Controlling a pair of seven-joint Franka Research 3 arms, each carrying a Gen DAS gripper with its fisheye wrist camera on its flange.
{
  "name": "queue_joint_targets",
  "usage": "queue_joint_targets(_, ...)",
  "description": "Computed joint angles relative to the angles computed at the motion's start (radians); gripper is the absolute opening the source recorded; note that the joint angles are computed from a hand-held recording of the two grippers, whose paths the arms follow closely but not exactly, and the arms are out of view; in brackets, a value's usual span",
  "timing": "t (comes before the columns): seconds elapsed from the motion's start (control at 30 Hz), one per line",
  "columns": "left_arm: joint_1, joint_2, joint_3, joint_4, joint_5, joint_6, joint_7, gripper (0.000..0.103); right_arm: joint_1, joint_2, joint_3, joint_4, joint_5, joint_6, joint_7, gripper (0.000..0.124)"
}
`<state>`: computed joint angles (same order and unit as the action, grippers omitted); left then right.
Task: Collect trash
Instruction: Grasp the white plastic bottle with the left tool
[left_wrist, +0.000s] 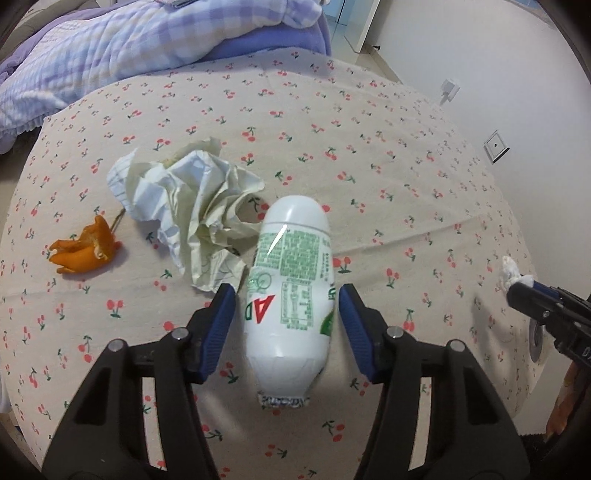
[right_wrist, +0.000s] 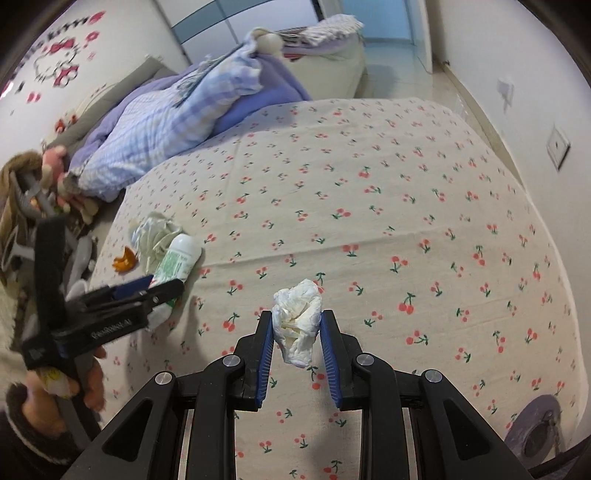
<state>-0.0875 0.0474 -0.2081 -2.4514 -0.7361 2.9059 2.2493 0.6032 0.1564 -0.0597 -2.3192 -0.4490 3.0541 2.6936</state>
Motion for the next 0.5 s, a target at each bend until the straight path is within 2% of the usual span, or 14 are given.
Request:
queue_joint_targets(0.07,-0.004,0.005,0.002,-0.006,0.048,0.023,-0.035,0.049,-0.031,0.003,0.034,-0.009,0.074,0.018,-0.047,0.027)
queue_joint_targets(0.17,0.004,-0.009,0.001,-0.011,0.045,0.008,-0.019,0.048,-0.029,0.012,0.043,-0.003,0.139,0.017,-0.096,0.027)
queue_joint_targets(0.33,-0.008,-0.065,0.027,-0.046,0.015,-0.014,0.029,0.048,0.013,0.025,0.019,0.032,0.141,-0.009,-0.104,0.027)
queue_joint_targets(0.5,-0.030,-0.124,0.086,-0.074,-0.021,-0.049,0.079,0.047,0.038,0.040,0.021,0.081,0.137,-0.026,-0.108,0.027)
